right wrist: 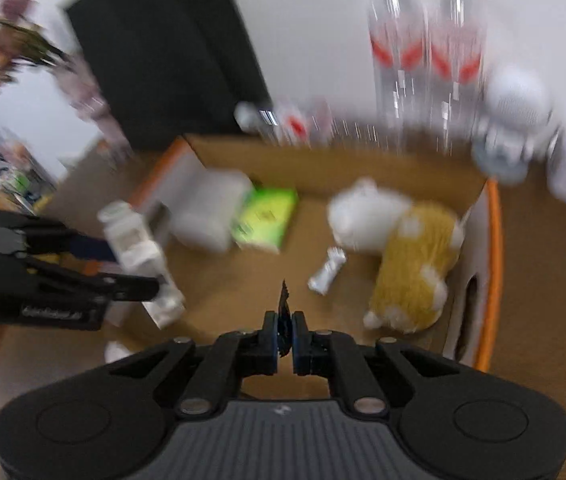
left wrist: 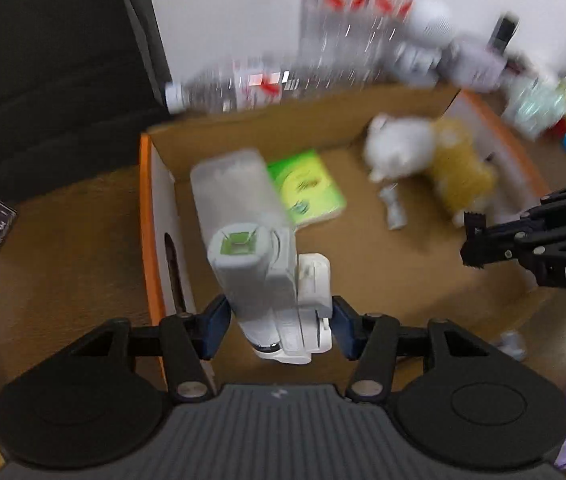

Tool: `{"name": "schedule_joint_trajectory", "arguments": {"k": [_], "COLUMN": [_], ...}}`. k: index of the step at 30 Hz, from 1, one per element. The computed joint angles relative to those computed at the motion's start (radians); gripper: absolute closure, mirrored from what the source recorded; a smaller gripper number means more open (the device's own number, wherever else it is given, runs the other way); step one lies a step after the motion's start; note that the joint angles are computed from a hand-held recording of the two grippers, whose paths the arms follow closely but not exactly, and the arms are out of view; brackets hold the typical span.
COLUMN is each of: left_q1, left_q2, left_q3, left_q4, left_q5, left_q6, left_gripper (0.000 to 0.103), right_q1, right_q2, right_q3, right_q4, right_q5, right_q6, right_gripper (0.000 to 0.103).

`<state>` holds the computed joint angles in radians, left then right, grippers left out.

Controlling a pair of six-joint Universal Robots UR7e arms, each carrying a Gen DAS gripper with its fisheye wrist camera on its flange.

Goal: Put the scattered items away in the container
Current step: 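Grasp white device with left tool while right tool grasps black packet, place both in box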

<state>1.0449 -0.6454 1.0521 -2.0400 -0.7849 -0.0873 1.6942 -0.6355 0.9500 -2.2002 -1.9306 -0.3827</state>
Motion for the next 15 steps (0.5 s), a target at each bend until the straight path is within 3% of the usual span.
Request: {"name": "schedule_joint_trajectory", "arguments": {"k": [2, 6, 8, 9, 11, 15], "left_q1": [0.012, 0.013, 0.017, 0.021, 0.02, 0.012], "left_q2": [0.036, 0.075, 0.106, 0.123, 0.139, 0.104], "left_q3": [-0.078, -0.148, -0.183, -0.193, -0.183, -0.174], "left_q4": [0.063, 0.145, 0.189, 0.199, 0.189, 0.29], "left_q5": [-0.029, -0.038, -0.029, -0.015, 0.018, -0.02], "left_q6": [-0.013, 0.017, 0.009, 0.001, -0.009, -0.024], "left_gripper": [0.051, 0.051, 0.047, 0.045, 0.045, 0.048], "right_q1": [-0.011, -0.022, -0.019, -0.018, -0.018, -0.011], "right_q2": [0.053, 0.099, 0.098, 0.097, 0.084, 0.058], "right_q3": [-0.075, -0.149, -0.145, -0.149, -0.135, -0.098], "right_q4": [0.079, 0.145, 0.124, 0.121, 0.112, 0.077], "right_q5": [-0.027, -0.031, -0.042, -0.043, -0.029, -0.053], "right_q6": [0.044, 0.105, 0.117, 0.123, 0.129, 0.108], "right_gripper": [0.096, 0.083, 0.065, 0.062, 0.063, 0.063]}}
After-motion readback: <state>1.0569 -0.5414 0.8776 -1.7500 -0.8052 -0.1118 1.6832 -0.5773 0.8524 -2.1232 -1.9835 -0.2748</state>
